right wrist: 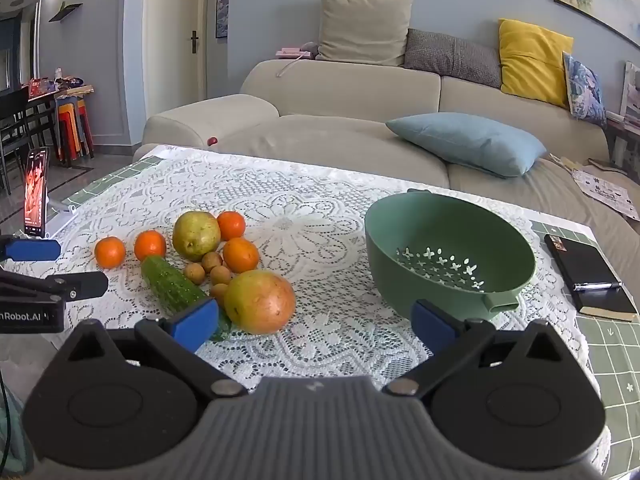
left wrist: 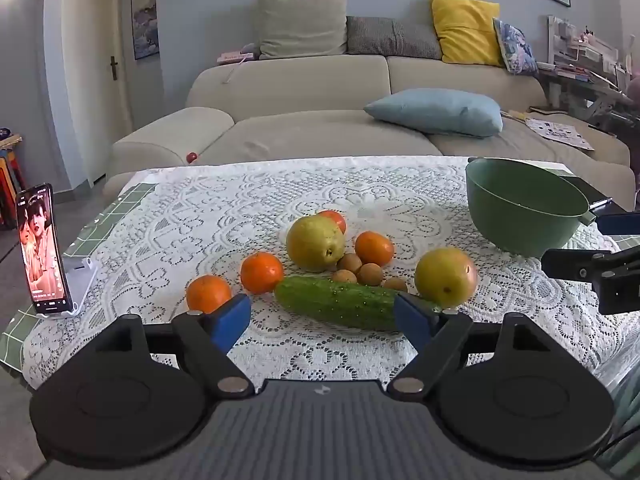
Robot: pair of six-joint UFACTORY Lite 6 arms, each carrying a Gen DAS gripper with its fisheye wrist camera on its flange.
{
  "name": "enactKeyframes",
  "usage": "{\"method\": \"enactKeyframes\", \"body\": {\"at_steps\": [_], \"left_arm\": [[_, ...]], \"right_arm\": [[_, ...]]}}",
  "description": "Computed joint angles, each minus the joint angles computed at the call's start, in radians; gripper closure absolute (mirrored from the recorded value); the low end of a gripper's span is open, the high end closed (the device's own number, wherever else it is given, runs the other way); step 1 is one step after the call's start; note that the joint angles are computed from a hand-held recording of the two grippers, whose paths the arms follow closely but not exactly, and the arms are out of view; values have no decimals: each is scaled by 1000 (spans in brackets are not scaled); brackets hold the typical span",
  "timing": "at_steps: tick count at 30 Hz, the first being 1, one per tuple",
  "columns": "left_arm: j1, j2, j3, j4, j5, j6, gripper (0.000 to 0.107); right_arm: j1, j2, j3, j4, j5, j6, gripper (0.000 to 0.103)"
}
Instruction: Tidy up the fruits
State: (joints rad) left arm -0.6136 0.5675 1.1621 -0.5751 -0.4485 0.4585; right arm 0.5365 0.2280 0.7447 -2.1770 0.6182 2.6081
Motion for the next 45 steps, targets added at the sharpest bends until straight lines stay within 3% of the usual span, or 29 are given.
{"method": "enactKeyframes", "body": {"at_steps": [7,14,45], "left_arm": [[-17,-19,-46,-16,-35,1,12],[4,-15,-17,-11,9,-2,12],[16,-18,-26,4,8,-22,12]], "right_arm": [[8,1,-2,7,11,-3,4],[17,2,7,48,15,-50,4],[24,18,17,68,23,-68,4]]}}
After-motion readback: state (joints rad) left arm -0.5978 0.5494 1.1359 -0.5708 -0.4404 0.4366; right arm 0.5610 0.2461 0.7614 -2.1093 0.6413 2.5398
